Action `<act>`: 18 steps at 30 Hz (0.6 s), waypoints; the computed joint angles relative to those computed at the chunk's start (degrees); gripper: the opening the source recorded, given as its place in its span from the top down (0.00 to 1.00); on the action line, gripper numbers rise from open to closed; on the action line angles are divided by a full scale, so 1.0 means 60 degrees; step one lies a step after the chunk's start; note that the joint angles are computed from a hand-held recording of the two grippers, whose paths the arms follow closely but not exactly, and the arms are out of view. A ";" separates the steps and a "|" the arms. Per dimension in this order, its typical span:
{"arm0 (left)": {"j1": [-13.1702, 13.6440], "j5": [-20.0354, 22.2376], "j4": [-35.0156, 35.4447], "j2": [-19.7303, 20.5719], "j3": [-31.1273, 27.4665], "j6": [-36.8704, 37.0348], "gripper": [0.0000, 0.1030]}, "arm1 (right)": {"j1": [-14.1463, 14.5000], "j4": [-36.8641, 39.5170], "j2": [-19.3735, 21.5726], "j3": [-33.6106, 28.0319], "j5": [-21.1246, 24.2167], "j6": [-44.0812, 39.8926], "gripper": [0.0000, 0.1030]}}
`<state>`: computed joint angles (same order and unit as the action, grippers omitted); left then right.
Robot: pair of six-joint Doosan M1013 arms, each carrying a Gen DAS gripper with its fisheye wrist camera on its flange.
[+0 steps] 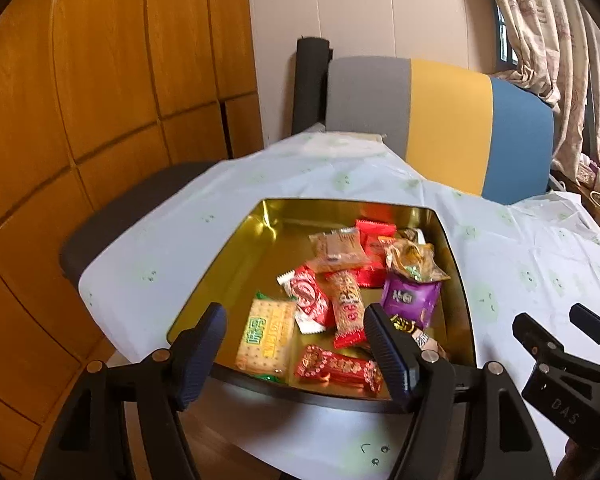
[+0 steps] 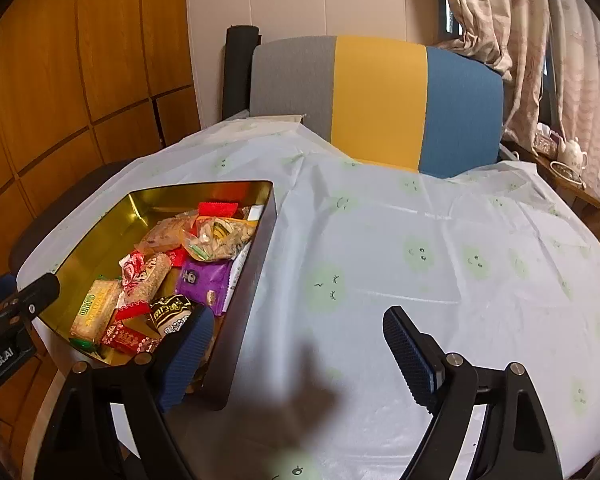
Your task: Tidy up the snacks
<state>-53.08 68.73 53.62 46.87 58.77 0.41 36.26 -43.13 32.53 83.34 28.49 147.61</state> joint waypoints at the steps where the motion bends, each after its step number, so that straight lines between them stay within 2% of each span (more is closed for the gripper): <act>1: -0.0002 -0.0001 0.0035 -0.0015 0.0011 -0.0076 0.30 | 0.0016 -0.0099 -0.0012 0.0016 -0.0028 0.0055 0.15; 18: -0.0049 -0.0183 0.0451 -0.0152 0.0259 -0.0556 0.30 | 0.0110 -0.0178 0.0009 0.0017 -0.0075 -0.0090 0.14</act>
